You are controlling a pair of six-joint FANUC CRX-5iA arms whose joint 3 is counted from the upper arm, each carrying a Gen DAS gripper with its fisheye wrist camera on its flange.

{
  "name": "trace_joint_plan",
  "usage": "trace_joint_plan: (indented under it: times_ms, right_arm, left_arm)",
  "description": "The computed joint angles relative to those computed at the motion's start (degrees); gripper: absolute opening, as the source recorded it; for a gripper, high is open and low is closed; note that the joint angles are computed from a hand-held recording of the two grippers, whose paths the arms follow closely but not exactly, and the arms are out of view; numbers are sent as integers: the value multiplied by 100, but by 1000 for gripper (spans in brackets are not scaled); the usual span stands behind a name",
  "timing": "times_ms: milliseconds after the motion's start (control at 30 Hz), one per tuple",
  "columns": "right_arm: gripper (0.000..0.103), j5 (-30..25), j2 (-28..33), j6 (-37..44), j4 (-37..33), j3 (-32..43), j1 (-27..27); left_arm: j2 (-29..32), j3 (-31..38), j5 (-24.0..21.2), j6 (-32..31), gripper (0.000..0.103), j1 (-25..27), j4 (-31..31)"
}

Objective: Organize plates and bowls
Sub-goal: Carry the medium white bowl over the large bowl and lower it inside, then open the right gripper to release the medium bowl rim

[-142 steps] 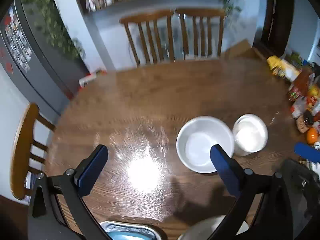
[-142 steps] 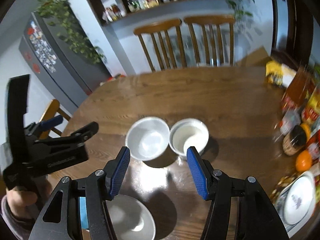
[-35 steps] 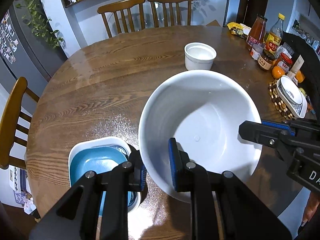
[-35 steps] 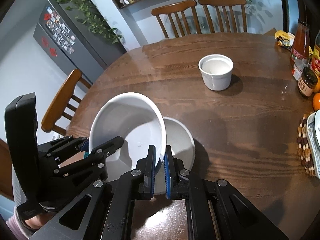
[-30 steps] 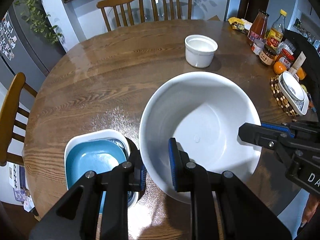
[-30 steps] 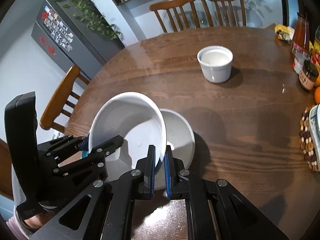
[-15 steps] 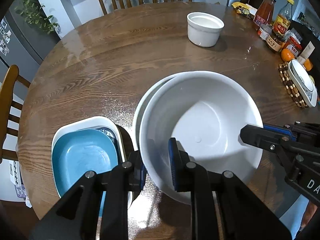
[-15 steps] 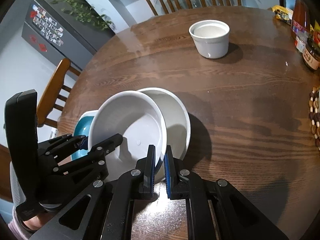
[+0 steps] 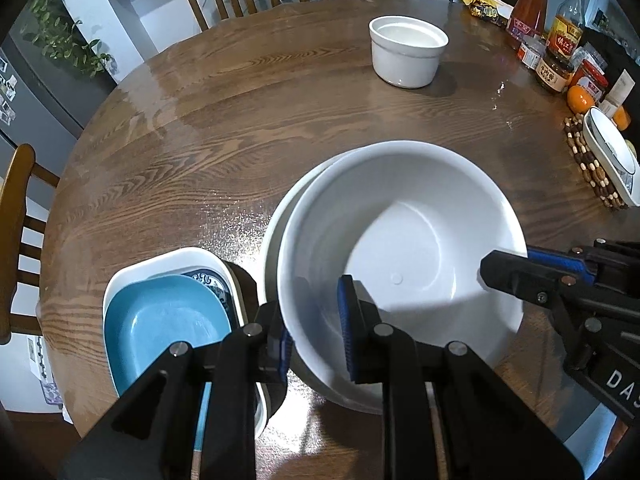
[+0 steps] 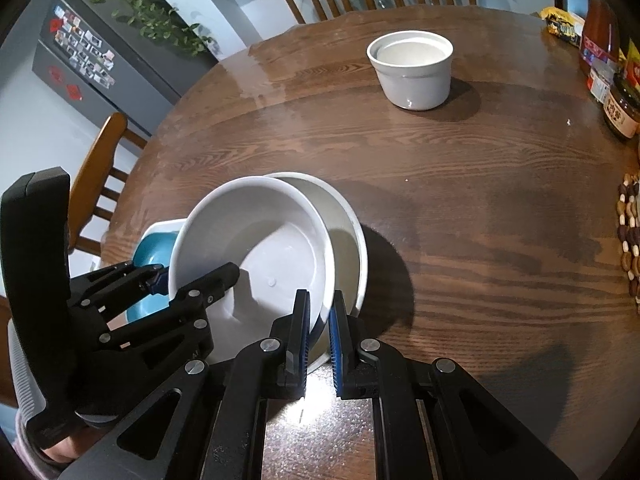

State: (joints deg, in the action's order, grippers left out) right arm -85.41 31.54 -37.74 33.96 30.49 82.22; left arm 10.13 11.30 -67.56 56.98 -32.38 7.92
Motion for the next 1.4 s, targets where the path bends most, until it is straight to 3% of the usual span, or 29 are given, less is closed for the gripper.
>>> trace_joint_plan:
  times_ms: [1400]
  right_arm:
    - [10,-583,360,288,-179,704,-28]
  left_arm:
    - [84,141,-80,-4,23,-67,-111]
